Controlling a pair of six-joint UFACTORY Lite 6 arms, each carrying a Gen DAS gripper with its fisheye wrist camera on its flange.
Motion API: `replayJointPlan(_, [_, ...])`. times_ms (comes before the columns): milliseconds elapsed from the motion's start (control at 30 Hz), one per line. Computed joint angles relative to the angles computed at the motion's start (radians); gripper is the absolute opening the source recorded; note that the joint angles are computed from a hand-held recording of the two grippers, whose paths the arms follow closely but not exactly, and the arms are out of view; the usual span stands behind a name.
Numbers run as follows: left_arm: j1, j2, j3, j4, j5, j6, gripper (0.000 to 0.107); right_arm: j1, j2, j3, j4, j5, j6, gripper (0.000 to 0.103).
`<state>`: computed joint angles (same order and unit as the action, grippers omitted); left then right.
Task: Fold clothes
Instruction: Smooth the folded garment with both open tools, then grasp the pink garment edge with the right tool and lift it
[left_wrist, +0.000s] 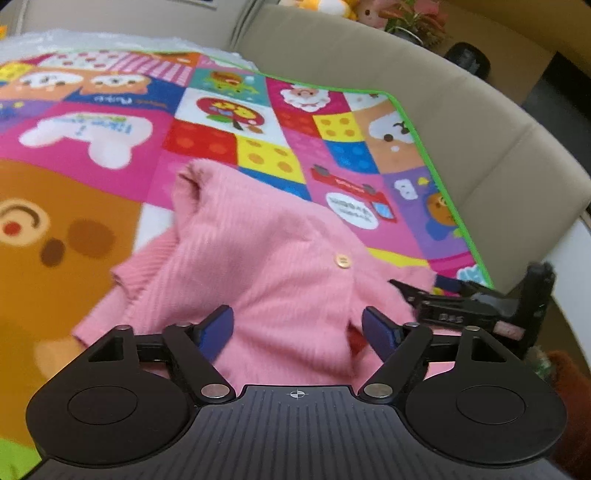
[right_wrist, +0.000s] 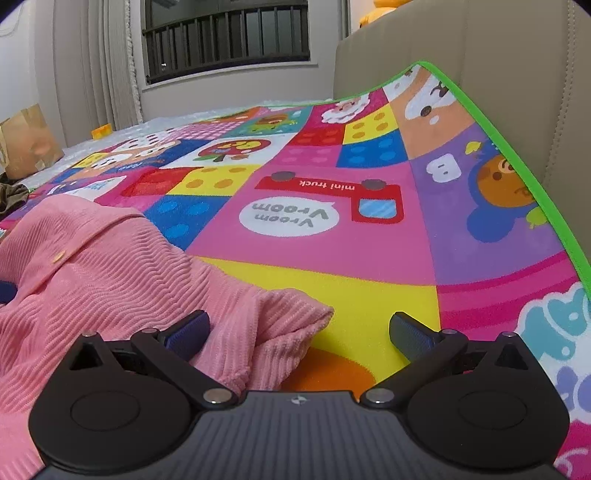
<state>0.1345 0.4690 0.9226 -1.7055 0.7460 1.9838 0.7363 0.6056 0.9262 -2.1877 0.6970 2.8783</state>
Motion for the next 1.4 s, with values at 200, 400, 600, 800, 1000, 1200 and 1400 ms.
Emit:
replayJointPlan(200, [-0.012,0.132,0.19,-0.001,-0.046,-0.042,0.077,0.107,-0.034,-0.03,0.096,0.003,-0.013,0.103])
replayJointPlan(400, [-0.068,0.235,0.365,-0.138,-0.174,0.063,0.079,0.267,-0.027,-0.024,0.154,0.034,-0.009,0.103])
replayJointPlan(600, [-0.039,0.223,0.33,-0.187,-0.157,0.102,0.082,0.256,-0.093,-0.067,0.053,-0.029,0.025,0.103])
replayJointPlan(800, [0.101,0.03,0.064,-0.085,0.016,-0.018,0.082,0.185,-0.295,-0.219,-0.062,0.013,0.11,0.103])
replayJointPlan(1000, [0.089,-0.049,-0.12,-0.118,0.035,0.148,0.077,0.127,-0.141,-0.027,-0.044,-0.053,-0.071,0.103])
replayJointPlan(1200, [0.031,-0.007,-0.084,-0.238,-0.071,0.299,0.074,0.221,0.047,0.113,0.16,-0.012,-0.174,0.103])
replayJointPlan(1400, [-0.02,0.08,0.059,-0.265,-0.135,0.288,0.074,0.313,0.025,0.051,0.142,0.021,-0.035,0.103])
